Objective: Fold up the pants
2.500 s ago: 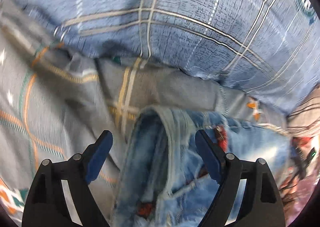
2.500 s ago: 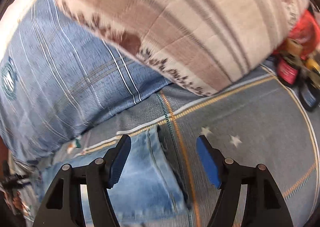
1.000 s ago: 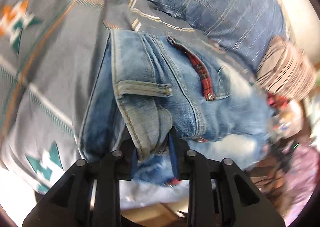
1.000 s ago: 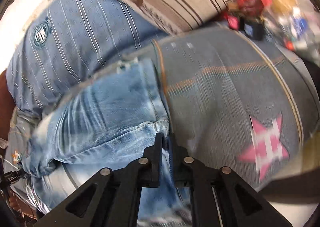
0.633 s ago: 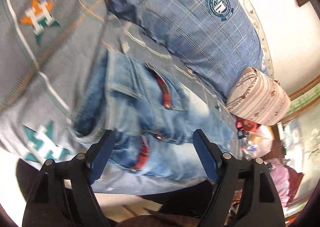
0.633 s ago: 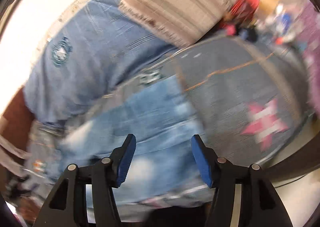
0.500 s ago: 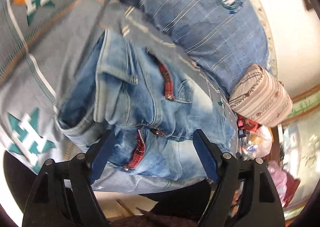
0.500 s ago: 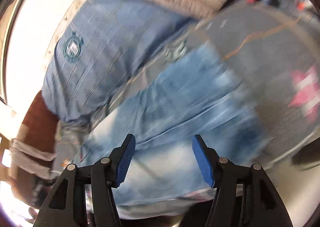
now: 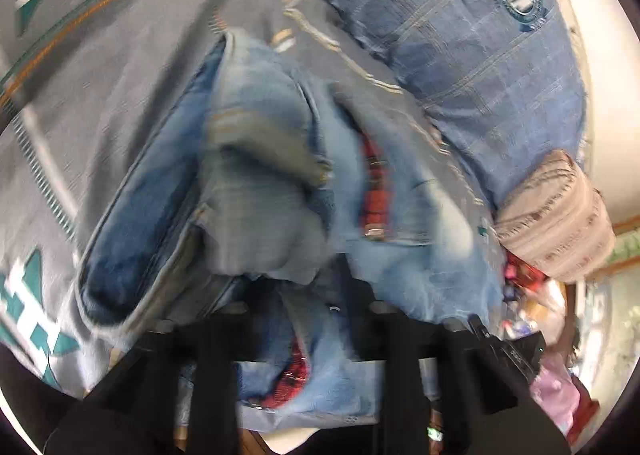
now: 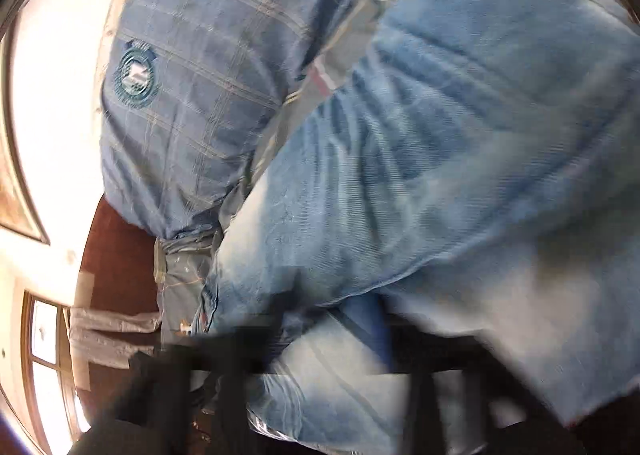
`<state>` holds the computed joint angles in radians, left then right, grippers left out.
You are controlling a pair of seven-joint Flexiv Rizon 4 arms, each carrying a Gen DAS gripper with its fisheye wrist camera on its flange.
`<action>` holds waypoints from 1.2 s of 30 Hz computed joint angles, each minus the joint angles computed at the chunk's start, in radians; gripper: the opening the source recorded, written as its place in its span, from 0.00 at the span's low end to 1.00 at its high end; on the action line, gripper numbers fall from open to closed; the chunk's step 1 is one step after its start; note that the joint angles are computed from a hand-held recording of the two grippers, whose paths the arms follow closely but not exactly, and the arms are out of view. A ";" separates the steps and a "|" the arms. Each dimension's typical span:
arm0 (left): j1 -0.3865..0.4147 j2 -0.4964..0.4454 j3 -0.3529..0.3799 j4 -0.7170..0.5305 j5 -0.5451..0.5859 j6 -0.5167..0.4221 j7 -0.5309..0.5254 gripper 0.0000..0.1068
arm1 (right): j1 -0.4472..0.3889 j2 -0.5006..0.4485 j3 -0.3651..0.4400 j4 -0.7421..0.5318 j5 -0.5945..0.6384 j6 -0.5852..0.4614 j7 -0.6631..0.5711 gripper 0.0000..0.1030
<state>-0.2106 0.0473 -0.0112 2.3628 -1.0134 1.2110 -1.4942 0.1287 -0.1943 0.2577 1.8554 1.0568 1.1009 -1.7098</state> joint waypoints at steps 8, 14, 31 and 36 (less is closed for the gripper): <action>-0.056 0.266 0.045 0.117 0.024 -0.017 0.072 0.21 | -0.013 0.259 -0.019 0.092 0.096 -0.098 -0.245 0.03; -0.035 0.160 0.089 0.182 0.039 -0.181 -0.002 0.22 | 0.063 0.249 -0.026 0.230 -0.149 -0.097 -0.014 0.09; -0.046 0.148 0.042 0.171 -0.081 -0.134 0.126 0.66 | -0.005 0.347 -0.135 0.468 -0.552 0.174 0.516 0.60; -0.040 0.145 0.025 0.158 -0.048 -0.122 0.079 0.42 | 0.058 0.321 -0.186 0.430 -0.502 0.193 0.383 0.10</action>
